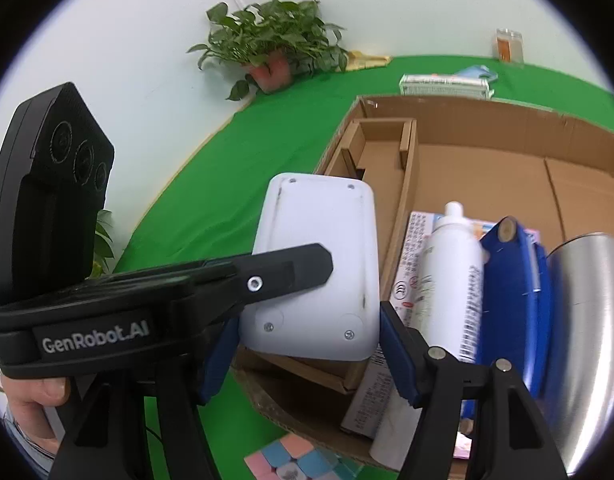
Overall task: Organize rigid objects
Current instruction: 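Lift the white case with both tools and carry it over the box, then lower the white case into the box compartment and open both tools, then move both tools to the pastel Rubik's cube and grasp it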
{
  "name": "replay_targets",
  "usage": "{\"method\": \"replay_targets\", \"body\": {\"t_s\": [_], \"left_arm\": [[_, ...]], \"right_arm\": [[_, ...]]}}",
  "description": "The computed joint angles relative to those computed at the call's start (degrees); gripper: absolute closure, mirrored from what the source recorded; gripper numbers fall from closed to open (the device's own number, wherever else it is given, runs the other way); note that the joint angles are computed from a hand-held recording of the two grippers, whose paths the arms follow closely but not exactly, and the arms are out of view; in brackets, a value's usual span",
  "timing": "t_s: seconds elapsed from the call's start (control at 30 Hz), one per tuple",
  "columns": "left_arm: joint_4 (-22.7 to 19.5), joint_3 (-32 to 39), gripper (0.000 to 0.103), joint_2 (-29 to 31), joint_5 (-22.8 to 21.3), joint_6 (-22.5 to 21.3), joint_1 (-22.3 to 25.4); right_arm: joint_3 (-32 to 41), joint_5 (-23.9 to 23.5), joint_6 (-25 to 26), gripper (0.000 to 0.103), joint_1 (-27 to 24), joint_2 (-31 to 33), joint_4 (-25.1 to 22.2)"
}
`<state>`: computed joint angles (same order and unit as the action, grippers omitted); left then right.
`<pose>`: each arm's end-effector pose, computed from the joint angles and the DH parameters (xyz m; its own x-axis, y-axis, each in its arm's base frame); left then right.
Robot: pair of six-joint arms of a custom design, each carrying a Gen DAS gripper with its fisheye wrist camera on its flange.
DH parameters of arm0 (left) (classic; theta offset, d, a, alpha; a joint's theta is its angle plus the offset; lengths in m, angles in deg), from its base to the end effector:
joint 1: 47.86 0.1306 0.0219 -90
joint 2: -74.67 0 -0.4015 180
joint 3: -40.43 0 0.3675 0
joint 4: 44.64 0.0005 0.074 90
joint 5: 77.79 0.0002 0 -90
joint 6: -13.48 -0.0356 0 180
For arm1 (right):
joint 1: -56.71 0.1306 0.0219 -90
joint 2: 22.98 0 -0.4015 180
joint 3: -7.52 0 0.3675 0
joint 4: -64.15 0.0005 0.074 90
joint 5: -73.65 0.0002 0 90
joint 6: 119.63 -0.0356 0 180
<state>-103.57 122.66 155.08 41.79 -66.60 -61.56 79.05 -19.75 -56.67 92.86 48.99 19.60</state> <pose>0.3641 -0.1074 0.4499 -0.8840 0.0613 -0.4635 0.3189 0.8040 -0.5019 0.2756 0.2033 0.4320 -0.7916 -0.0163 -0.6109 -0.2951 0.8855 0.3589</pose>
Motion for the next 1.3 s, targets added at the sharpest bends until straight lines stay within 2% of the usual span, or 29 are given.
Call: {"method": "replay_targets", "body": {"t_s": [0.1,0.17,0.23,0.27,0.33,0.37,0.43,0.47,0.6,0.73,0.83,0.9,1.03,1.1,1.17,1.2,1.3], "left_arm": [[0.03,-0.19,0.076,0.54,-0.80,-0.91,-0.42],[-0.27,-0.21,0.073,0.62,-2.50,-0.81,-0.63],[0.44,-0.10,0.043,0.91,-6.69,0.27,-1.48],[2.38,-1.07,0.036,-0.38,-7.93,0.32,-1.65],[5.68,-3.18,0.021,-3.75,-10.90,-0.32,-2.52],[6.93,-4.19,0.016,-5.71,-13.44,-1.04,-3.26],[8.82,-5.85,0.006,-8.39,-15.14,-1.18,-4.04],[10.20,-7.21,0.005,-10.16,-14.92,-1.12,-4.30],[10.11,-9.30,0.004,-13.50,-16.95,-0.21,-6.67],[10.19,-11.08,0.004,-16.16,-20.33,1.51,-9.83],[10.10,-13.01,0.004,-18.78,-21.01,3.45,-11.88],[9.36,-13.92,0.005,-19.11,-19.98,4.07,-12.49],[7.72,-16.92,0.006,-18.85,-12.59,6.05,-11.02],[7.91,-19.28,0.012,-19.48,-10.85,8.23,-10.84],[8.10,-21.09,0.013,-19.66,-9.13,9.64,-11.21],[8.42,-21.84,0.015,-19.66,-8.66,10.09,-11.50],[8.61,-23.85,0.036,-18.48,-7.78,12.31,-14.04]], "right_arm": [[0.04,-0.15,-1.80,0.037,-0.08,0.89,0.18],[-0.15,-2.08,-2.52,0.035,-0.60,1.13,0.63],[-0.37,-4.78,-1.20,0.031,-0.88,0.93,0.40],[-0.46,-3.74,-0.14,0.021,-0.49,0.37,0.11],[-1.73,4.39,1.75,0.014,1.61,-2.89,0.36],[-2.70,7.51,2.09,0.009,2.44,-4.75,0.82],[-5.43,12.06,1.79,0.000,3.87,-9.13,1.97],[-6.46,13.89,1.87,0.000,4.54,-10.62,2.40],[-9.50,21.69,1.85,0.000,8.16,-14.71,0.89],[-10.85,23.01,0.22,0.000,9.54,-16.08,-0.95],[-11.57,23.80,-0.04,0.000,10.50,-16.79,-1.57],[-11.99,24.28,-0.09,0.000,11.13,-17.32,-1.96],[-13.40,23.08,0.63,0.000,12.28,-19.80,-2.60],[-14.45,21.66,1.22,0.000,12.93,-21.38,-3.23],[-15.78,19.76,0.46,0.000,13.70,-22.82,-4.03],[-16.66,17.62,-0.42,0.000,13.79,-23.80,-4.53],[-19.51,15.22,-2.88,0.000,15.85,-26.46,-6.21]]}}
